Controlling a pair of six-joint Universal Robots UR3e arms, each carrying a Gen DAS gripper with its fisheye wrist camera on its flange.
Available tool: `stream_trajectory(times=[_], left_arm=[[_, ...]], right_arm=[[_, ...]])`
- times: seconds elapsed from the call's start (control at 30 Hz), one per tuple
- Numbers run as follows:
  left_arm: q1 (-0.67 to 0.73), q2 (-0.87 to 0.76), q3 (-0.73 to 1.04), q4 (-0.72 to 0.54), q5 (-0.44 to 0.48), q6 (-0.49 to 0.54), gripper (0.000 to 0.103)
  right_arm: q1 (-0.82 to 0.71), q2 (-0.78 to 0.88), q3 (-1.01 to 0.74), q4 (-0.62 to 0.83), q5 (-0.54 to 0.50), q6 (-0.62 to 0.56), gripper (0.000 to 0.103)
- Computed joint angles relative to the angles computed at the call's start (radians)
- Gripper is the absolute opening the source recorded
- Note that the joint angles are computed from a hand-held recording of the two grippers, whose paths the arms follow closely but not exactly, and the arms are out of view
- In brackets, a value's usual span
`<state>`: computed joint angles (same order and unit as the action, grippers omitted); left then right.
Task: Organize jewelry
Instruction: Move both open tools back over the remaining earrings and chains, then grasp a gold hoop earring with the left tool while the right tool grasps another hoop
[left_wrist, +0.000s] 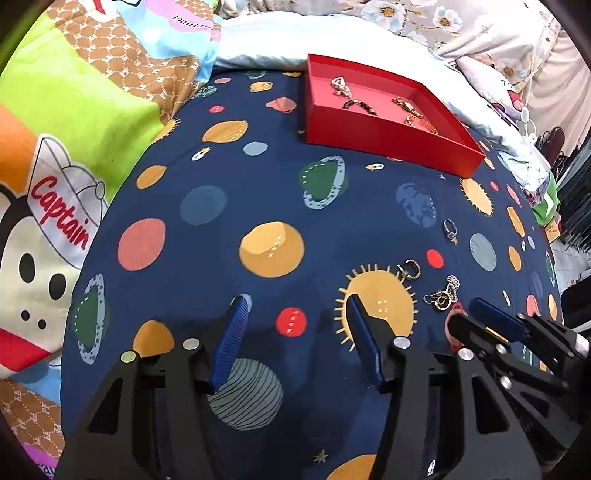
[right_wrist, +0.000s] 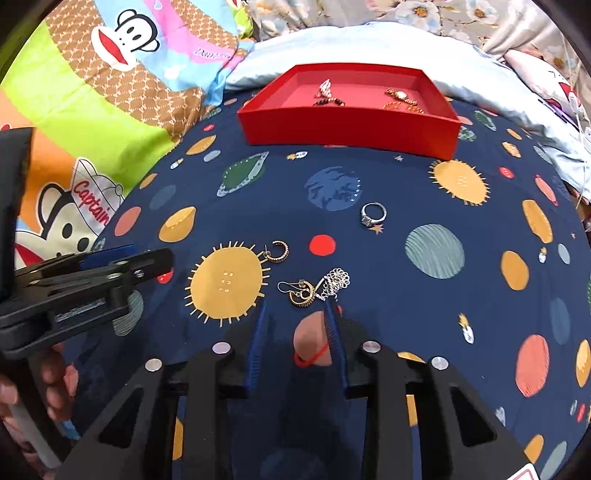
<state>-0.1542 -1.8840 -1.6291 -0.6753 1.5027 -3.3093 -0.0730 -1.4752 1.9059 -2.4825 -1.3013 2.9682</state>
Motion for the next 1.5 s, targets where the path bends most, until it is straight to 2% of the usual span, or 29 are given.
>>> stream_trajectory(times=[0.23, 1.07, 1.3, 1.5], left_arm=[[0.016, 0.012, -0.016, -0.005, -0.015, 0.002, 0.053], [0.019, -0.002, 0.013, -0.028, -0.039, 0.0, 0.053], [0.017, -0.009, 0.019, -0.026, -0.042, -0.001, 0.053], [0.0, -0.03, 0.053, -0.03, -0.054, -0.013, 0.053]], right_arm=[[0.015, 0.072, -0.053, 0.0, -0.011, 0.001, 0.017], [0.041, 0.167, -0.154, 0.0, -0.037, -0.002, 0.017], [0.029, 0.159, -0.137, -0.02, -0.026, 0.005, 0.015], [-0.023, 0.057, -0.067, -0.002, 0.01, -0.006, 0.015]])
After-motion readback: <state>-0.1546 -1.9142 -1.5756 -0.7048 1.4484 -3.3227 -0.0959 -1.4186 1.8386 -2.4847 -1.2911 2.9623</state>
